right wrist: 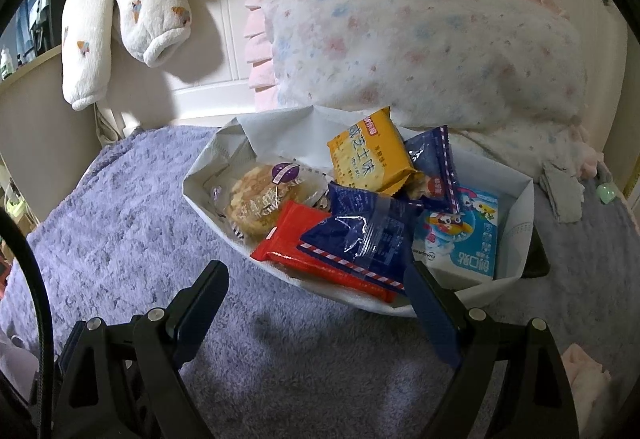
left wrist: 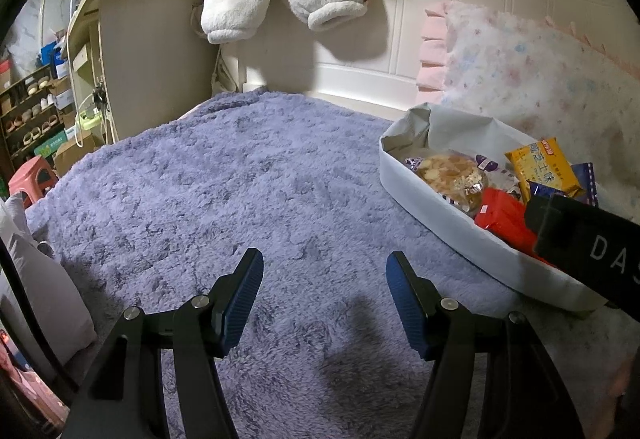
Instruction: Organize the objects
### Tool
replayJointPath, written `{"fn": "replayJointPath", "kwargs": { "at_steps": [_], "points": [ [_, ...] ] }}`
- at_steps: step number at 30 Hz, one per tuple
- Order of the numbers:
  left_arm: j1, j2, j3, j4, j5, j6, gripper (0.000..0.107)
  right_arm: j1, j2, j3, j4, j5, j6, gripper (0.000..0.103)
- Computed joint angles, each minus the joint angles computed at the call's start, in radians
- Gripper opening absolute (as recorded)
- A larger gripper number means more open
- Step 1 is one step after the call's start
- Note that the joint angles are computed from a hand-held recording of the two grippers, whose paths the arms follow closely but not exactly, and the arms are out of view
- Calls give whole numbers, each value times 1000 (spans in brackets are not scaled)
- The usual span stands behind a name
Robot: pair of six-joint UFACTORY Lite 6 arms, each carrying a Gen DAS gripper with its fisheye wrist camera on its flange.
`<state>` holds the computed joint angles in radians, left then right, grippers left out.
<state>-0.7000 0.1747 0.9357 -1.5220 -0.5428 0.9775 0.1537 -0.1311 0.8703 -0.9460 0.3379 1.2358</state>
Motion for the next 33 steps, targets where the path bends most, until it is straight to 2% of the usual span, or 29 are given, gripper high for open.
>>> {"fn": "replayJointPath", "kwargs": {
  "at_steps": [33],
  "points": [
    [5, 2, 0, -14, 11, 10, 63, 13, 23, 13, -17, 22, 4, 90]
  ]
}}
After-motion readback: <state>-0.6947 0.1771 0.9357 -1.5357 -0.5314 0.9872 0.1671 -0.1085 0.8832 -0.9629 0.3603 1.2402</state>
